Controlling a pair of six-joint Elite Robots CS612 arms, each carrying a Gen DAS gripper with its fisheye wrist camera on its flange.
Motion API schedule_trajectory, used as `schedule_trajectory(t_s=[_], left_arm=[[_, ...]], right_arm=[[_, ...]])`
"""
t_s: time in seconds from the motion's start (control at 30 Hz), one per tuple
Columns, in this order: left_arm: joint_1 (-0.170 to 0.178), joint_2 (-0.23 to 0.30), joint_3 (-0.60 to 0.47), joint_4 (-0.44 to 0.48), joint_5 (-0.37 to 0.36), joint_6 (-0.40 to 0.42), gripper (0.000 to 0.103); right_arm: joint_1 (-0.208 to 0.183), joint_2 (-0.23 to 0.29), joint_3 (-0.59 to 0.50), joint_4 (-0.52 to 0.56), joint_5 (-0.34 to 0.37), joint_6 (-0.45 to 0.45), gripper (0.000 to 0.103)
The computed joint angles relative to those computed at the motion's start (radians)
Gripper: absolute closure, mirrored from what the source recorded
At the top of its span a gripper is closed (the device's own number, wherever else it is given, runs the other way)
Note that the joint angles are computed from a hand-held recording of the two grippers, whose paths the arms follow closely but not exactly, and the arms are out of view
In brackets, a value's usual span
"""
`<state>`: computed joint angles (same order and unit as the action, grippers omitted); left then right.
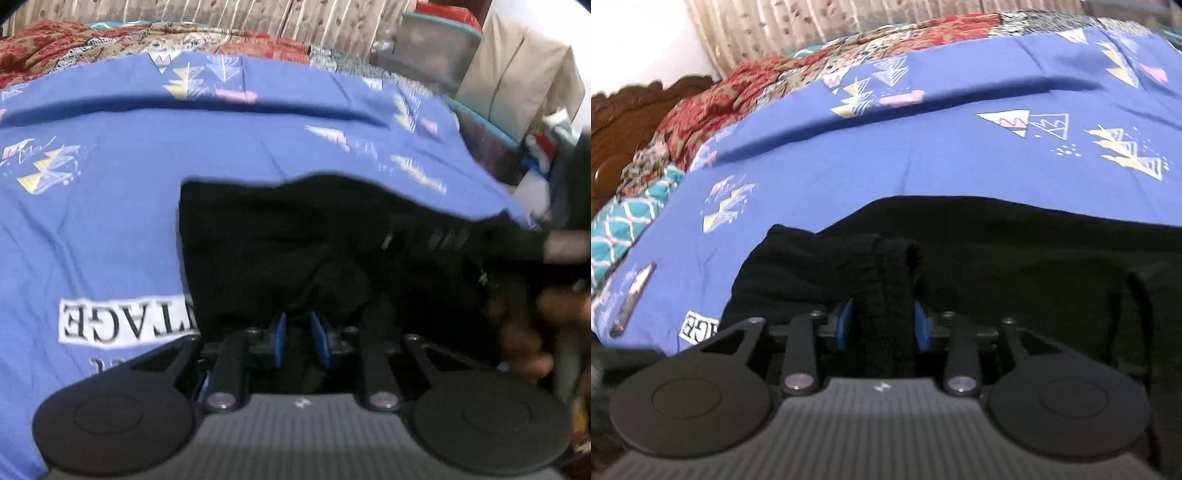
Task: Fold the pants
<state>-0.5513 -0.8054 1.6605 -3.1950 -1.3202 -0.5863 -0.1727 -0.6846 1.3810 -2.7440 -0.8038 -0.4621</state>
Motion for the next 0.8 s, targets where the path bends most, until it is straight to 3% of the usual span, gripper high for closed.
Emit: schedule_trajectory(t_s=[0.1,0.23,0.33,0.4,0.47,0.53,0.57,0.73,0.8], left_arm=[[0.004,0.002,0.008,-0.020,-0.011,-0.023,0.086],[0.002,0.000,0.008,-0.010,-0.002,-0.010,0.085],[-0.007,-0.001,0.005,0.005,0.029,0.017,0.085],[-0.008,0.000,0.002,0.009,0.034,0.021,0.085],[-0.007,-0.001,0.001,0.009,0.031,0.017,0.085],[-0.005,-0.001,0.001,0.012,0.027,0.019,0.085],[-0.006,-0.001,0.002,0.013,0.030,0.021,0.085],[-0.012,-0.002,0.005,0.014,0.047,0.034,0.085],[-0.015,-0.002,0.004,0.016,0.052,0.033,0.085]], right_arm=[[-0.012,0.004,-0.001,-0.066,0.026,0.083,0.061],[-0.028,0.007,0.003,-0.121,0.142,0.154,0.063],[-0.035,0.002,-0.015,0.022,0.253,0.076,0.066],[-0.032,0.000,-0.027,0.140,0.281,0.011,0.066],[-0.023,0.000,-0.040,0.226,0.227,-0.019,0.066],[-0.008,0.015,-0.063,0.271,0.109,-0.009,0.080],[-0.010,0.026,-0.062,0.240,0.092,0.007,0.096],[-0.017,0.031,-0.082,0.276,0.099,0.034,0.097],[-0.018,0.018,-0.066,0.261,0.089,0.015,0.092]])
